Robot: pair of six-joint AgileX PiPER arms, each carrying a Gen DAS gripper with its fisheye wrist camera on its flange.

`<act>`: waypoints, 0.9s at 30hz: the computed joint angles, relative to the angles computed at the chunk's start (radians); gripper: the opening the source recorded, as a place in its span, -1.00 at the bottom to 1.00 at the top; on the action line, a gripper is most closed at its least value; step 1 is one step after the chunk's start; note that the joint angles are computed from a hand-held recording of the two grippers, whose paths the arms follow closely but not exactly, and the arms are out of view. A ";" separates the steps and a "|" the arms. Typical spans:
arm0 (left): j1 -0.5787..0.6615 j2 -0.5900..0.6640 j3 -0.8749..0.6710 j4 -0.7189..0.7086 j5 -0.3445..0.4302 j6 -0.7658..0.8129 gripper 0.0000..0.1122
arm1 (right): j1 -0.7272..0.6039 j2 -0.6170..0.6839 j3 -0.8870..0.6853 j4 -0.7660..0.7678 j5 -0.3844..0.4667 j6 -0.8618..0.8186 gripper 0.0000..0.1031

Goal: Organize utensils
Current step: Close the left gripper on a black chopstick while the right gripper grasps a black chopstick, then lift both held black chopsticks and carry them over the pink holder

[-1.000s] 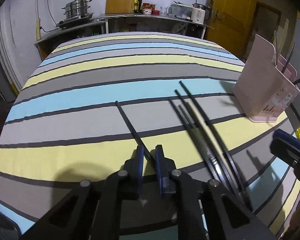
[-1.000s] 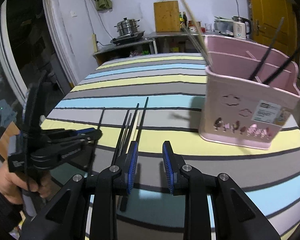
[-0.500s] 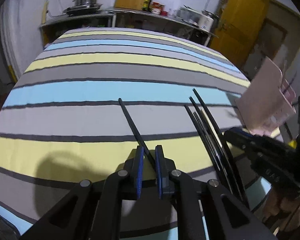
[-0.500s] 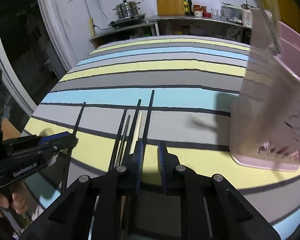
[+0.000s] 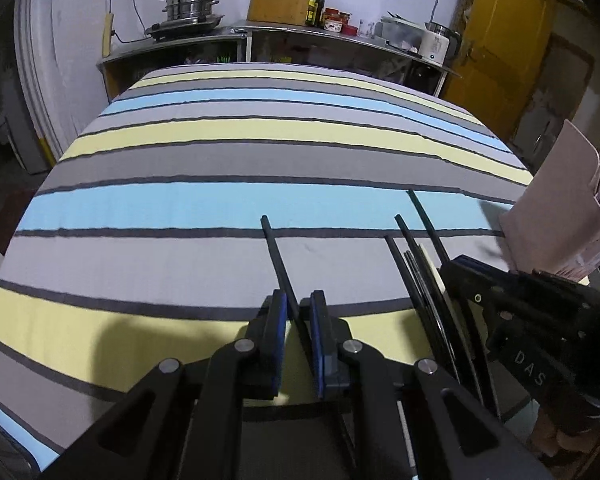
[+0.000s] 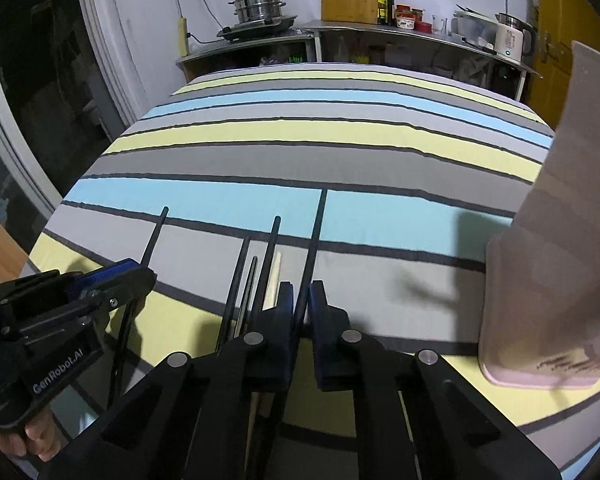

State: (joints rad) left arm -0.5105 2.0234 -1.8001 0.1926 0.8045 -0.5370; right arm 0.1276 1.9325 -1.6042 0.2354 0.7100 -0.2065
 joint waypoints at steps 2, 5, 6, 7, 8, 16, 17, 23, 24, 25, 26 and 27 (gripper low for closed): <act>0.003 0.009 -0.022 -0.004 0.022 0.010 -0.83 | -0.005 0.012 -0.027 0.006 0.026 -0.001 -0.87; 0.027 -0.008 -0.006 -0.085 0.008 0.058 -0.85 | -0.016 0.003 -0.025 0.046 0.036 -0.028 -0.89; 0.031 -0.015 0.001 -0.092 0.001 0.064 -0.86 | -0.017 -0.012 -0.011 0.050 0.028 -0.031 -0.89; 0.029 -0.026 0.012 -0.088 -0.006 0.060 -0.86 | -0.019 -0.023 0.000 0.057 0.023 -0.035 -0.89; 0.026 -0.039 0.024 -0.091 -0.014 0.057 -0.87 | -0.021 -0.036 0.009 0.069 0.021 -0.042 -0.89; 0.028 -0.166 0.084 -0.120 -0.052 0.102 -0.89 | -0.028 -0.184 0.104 0.120 -0.009 -0.077 -0.89; 0.028 -0.186 0.091 -0.124 -0.056 0.108 -0.89 | -0.032 -0.211 0.116 0.130 -0.010 -0.082 -0.89; 0.025 -0.259 0.092 -0.136 -0.048 0.135 -0.90 | -0.043 -0.313 0.148 0.154 -0.004 -0.097 -0.89; 0.028 -0.269 0.092 -0.143 -0.048 0.145 -0.90 | -0.049 -0.326 0.148 0.164 0.002 -0.105 -0.89; 0.026 -0.278 0.089 -0.147 -0.047 0.149 -0.90 | -0.049 -0.338 0.151 0.164 0.003 -0.103 -0.89; 0.027 -0.287 0.088 -0.155 -0.046 0.156 -0.90 | -0.051 -0.355 0.156 0.162 0.003 -0.101 -0.89; 0.029 -0.296 0.089 -0.165 -0.047 0.167 -0.90 | -0.053 -0.366 0.159 0.159 0.005 -0.098 -0.89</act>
